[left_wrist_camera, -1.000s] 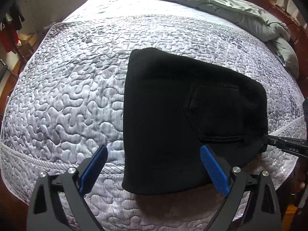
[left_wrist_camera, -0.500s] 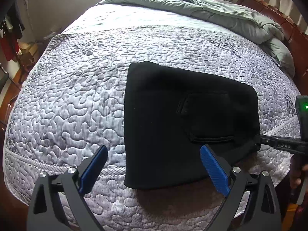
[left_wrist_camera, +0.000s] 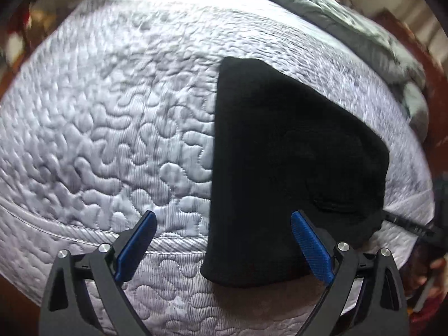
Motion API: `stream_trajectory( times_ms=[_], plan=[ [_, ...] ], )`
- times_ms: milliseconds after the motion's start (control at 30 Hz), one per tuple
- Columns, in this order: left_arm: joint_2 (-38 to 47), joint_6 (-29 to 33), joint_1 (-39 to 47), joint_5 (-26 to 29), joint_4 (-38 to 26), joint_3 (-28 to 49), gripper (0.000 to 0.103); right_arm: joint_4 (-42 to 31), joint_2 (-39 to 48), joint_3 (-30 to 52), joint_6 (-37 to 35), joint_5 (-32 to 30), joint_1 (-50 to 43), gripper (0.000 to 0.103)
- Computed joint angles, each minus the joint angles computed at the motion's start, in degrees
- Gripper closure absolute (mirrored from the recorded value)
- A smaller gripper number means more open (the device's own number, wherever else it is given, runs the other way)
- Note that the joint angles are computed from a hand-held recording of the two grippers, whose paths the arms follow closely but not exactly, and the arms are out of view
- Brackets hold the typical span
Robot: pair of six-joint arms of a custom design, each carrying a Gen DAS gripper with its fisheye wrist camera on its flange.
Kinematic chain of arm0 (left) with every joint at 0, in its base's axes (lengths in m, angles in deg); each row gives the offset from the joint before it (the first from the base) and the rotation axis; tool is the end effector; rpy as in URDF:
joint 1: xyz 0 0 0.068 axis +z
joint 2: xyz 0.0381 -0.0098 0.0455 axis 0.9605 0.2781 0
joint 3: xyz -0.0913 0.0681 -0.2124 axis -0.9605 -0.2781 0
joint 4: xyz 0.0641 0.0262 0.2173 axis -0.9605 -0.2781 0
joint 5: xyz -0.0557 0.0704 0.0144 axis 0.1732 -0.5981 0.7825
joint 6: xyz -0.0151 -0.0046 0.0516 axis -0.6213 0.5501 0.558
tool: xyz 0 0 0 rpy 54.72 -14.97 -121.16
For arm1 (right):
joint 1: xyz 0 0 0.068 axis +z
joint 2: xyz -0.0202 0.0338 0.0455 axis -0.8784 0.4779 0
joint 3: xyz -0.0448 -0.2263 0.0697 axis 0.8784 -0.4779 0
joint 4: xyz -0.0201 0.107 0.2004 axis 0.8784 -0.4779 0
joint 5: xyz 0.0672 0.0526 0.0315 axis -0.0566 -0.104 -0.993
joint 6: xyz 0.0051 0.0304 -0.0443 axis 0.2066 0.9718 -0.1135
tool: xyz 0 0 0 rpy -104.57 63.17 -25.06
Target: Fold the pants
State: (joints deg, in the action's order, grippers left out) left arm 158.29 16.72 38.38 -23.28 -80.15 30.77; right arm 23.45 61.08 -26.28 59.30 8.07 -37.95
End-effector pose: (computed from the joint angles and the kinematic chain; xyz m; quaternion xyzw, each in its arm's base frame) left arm 0.2000 -0.1447 0.1176 0.0037 0.9781 -0.1414 0.1525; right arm 0.1949 0.0904 0.1617 0.0545 0.9818 0.1408 0.1153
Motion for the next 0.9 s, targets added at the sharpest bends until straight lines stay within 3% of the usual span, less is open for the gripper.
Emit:
stream_trajectory(
  times_ms=[133, 267, 367, 633, 767, 833, 900],
  plan=[
    [1.85, 4.27, 5.29, 6.88, 2.0, 0.09, 0.007, -2.76, -3.76, 1.24, -0.6, -0.27, -0.73, 0.067],
    [6.7, 7.42, 8.31, 12.47, 2.4, 2.66, 0.007, -3.95, -7.0, 1.79, -1.9, -3.43, -4.42, 0.048],
    [9.71, 8.16, 7.52, 13.73, 2.69, 4.47, 0.007, -5.08, -5.85, 3.13, -4.08, -3.86, -6.72, 0.039],
    [16.07, 9.02, 4.62, 14.38, 2.26, 9.72, 0.007, -2.13, 3.06, 3.98, -8.53, -9.0, -11.78, 0.035],
    [18.46, 10.4, 4.31, 17.59, 1.08, 12.65, 0.007, 0.49, 8.17, 4.59, -9.62, -11.12, -11.65, 0.023],
    [20.28, 10.73, 4.4, 20.26, 0.73, 14.0, 0.007, 2.0, 10.25, 4.45, -9.51, -12.32, -11.8, 0.023],
    [21.29, 10.15, 3.65, 19.24, 0.15, 15.3, 0.007, 3.77, 12.4, 4.39, -9.15, -14.3, -11.67, 0.024]
  ],
)
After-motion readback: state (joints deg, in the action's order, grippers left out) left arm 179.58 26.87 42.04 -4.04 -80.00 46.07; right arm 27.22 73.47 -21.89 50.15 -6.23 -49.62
